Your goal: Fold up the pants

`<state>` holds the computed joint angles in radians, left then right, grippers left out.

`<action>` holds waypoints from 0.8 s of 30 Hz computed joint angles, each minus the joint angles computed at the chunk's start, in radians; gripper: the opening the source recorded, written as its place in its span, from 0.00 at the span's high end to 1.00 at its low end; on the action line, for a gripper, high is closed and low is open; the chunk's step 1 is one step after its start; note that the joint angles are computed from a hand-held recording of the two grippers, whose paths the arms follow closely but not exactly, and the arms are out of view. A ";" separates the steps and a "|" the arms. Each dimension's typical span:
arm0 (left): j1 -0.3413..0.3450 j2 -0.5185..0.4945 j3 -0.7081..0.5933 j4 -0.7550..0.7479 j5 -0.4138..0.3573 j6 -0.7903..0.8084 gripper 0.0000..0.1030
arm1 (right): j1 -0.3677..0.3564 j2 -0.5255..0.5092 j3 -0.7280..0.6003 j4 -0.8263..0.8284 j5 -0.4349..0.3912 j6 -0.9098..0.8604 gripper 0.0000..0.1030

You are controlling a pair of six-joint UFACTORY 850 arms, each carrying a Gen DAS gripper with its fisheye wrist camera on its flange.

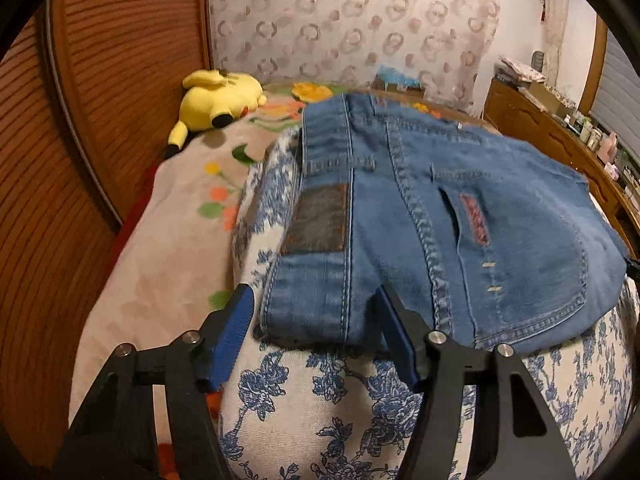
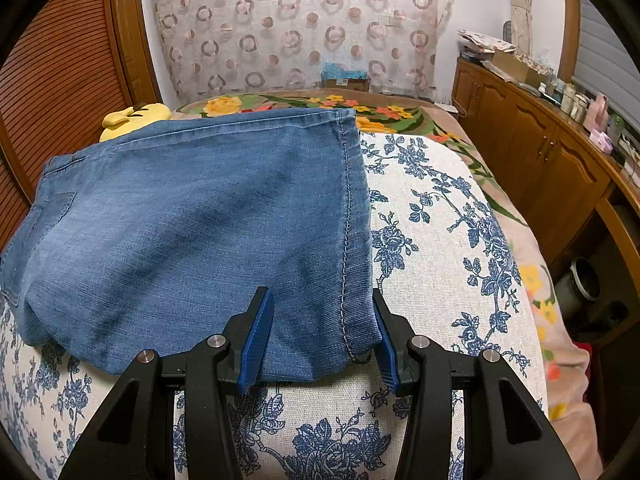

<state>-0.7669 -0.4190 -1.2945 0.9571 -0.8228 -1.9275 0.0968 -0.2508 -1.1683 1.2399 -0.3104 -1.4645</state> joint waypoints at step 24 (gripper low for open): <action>-0.088 0.022 -0.034 0.151 -0.157 -0.038 0.84 | -0.026 0.109 0.047 0.303 -0.040 -0.352 0.83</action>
<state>-0.8548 -0.3969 -1.3283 1.1078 -0.9802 -1.9651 0.0704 -0.1421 -1.1212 1.5426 -0.3507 -1.8168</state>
